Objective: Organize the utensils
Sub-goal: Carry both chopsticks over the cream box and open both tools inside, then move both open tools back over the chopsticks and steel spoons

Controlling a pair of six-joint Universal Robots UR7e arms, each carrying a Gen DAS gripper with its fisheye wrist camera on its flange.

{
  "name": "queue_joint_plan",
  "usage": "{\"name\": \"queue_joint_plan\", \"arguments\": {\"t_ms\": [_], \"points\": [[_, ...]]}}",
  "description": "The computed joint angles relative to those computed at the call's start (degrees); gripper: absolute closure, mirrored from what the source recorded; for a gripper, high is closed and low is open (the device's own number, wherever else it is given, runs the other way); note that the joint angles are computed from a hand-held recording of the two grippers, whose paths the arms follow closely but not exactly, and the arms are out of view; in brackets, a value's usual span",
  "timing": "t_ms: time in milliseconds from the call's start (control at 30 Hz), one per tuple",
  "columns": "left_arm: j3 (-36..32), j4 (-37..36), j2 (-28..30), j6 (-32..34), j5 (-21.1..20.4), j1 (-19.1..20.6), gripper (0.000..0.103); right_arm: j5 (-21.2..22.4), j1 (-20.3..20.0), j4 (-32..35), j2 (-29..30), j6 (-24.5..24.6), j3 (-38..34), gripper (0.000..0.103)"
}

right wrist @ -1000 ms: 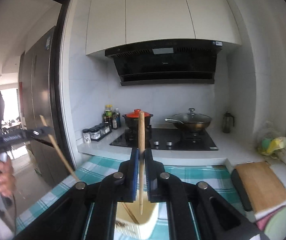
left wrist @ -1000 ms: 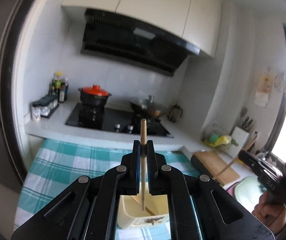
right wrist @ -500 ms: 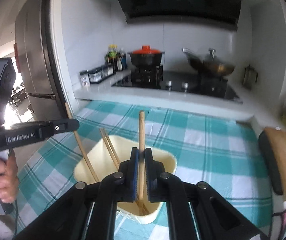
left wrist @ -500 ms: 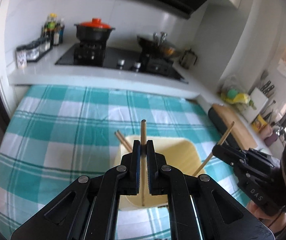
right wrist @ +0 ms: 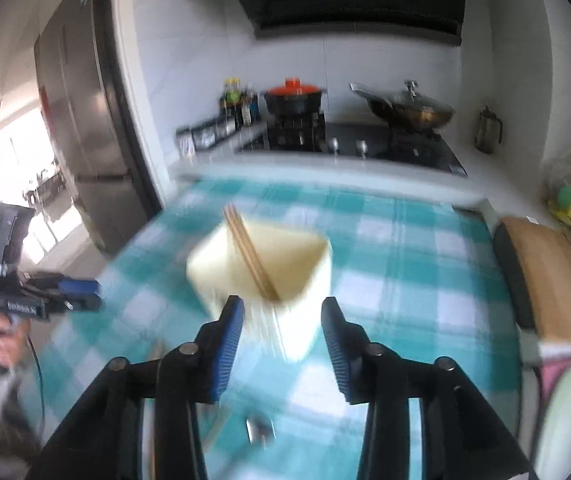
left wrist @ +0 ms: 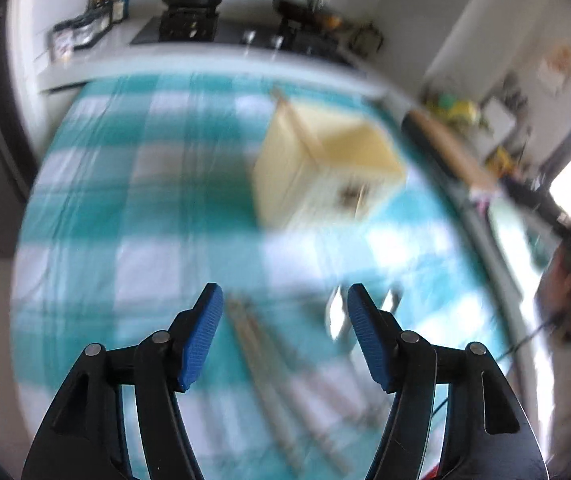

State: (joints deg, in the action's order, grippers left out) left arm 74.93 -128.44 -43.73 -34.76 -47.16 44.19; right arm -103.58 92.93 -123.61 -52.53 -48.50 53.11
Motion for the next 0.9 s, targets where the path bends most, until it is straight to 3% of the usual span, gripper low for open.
{"name": "queue_joint_plan", "arguments": {"t_ms": [100, 233, 400, 533, 633, 733, 900], "points": [[11.0, 1.4, -4.8, -6.4, 4.0, -3.0, 0.027, -4.9, -1.9, -3.8, -7.8, -3.7, 11.6, 0.059], [21.3, 1.7, -7.6, -16.2, 8.5, -5.7, 0.024, -9.3, -6.1, -19.2, -17.2, -11.2, 30.3, 0.059], [27.0, -7.6, -6.4, -20.6, 12.2, -5.7, 0.024, -7.6, -11.8, -30.7, -20.1, -7.9, 41.1, 0.059], [25.7, -8.7, -3.5, -20.0, 16.6, -4.4, 0.024, -4.2, -13.3, -40.4, -19.1, -8.1, 44.7, 0.059], [25.0, -8.9, -2.1, -18.9, 19.0, -3.2, 0.024, -2.2, -13.8, -41.2, -17.8, -4.7, 44.2, 0.059], [25.0, -8.8, -2.3, -20.1, 18.3, -1.9, 0.024, -3.8, -13.2, -40.1, -16.0, -2.4, 43.1, 0.059], [25.9, -11.5, -2.8, -20.5, 17.6, -1.3, 0.021, -6.5, -12.9, -40.9, -15.1, -2.7, 43.5, 0.059]]}}
